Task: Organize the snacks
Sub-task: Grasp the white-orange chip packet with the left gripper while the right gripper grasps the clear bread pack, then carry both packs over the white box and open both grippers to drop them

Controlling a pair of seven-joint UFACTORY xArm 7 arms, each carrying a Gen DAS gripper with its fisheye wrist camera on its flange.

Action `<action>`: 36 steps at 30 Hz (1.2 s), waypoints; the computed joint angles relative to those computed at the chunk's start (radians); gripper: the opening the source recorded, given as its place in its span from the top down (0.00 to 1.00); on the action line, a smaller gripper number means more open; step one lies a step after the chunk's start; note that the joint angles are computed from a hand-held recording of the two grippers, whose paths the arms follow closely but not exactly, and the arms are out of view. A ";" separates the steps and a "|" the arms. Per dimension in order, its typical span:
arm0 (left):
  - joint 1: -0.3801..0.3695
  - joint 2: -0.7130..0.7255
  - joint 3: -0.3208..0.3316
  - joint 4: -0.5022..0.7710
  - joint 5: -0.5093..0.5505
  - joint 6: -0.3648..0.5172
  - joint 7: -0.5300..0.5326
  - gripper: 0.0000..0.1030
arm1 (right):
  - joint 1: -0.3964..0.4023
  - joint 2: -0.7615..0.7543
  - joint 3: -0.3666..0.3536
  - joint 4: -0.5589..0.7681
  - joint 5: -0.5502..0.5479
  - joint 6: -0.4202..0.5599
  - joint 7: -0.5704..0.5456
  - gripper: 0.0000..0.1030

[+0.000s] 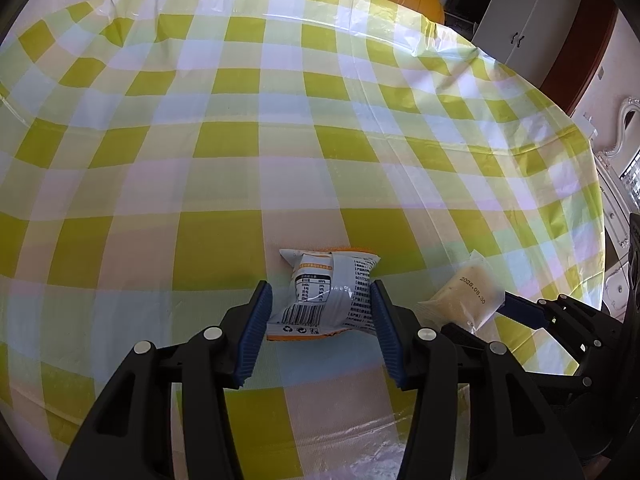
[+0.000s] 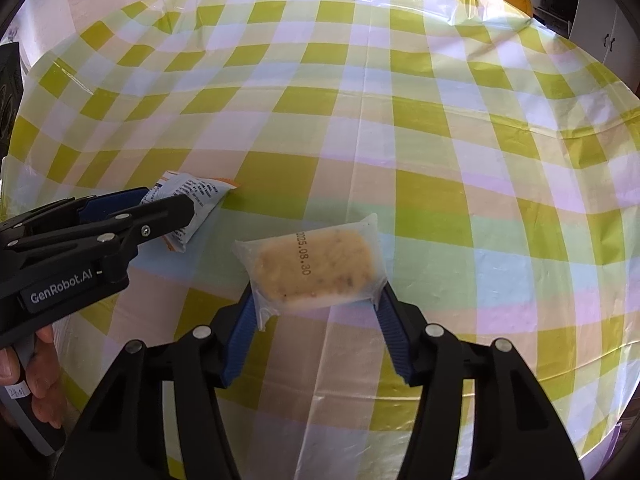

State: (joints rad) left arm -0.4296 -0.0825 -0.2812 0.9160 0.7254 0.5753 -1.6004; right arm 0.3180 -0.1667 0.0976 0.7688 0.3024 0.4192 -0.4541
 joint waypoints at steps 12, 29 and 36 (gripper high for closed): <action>-0.028 0.010 -0.015 0.036 0.007 0.036 0.002 0.55 | -0.016 -0.065 -0.018 -0.046 -0.031 -0.011 0.039 0.46; -0.115 0.069 -0.013 0.157 0.007 0.133 0.048 0.22 | -0.062 -0.199 -0.094 -0.127 -0.022 0.038 0.038 0.46; -0.131 0.242 0.031 0.354 -0.225 0.279 0.240 0.57 | -0.107 -0.276 -0.119 -0.167 -0.044 0.053 0.042 0.46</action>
State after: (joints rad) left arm -0.5604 0.1593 -0.2501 1.2701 0.5004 0.8544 -1.3604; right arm 0.2107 -0.4429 -0.0212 0.6019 0.2588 0.4717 -0.4117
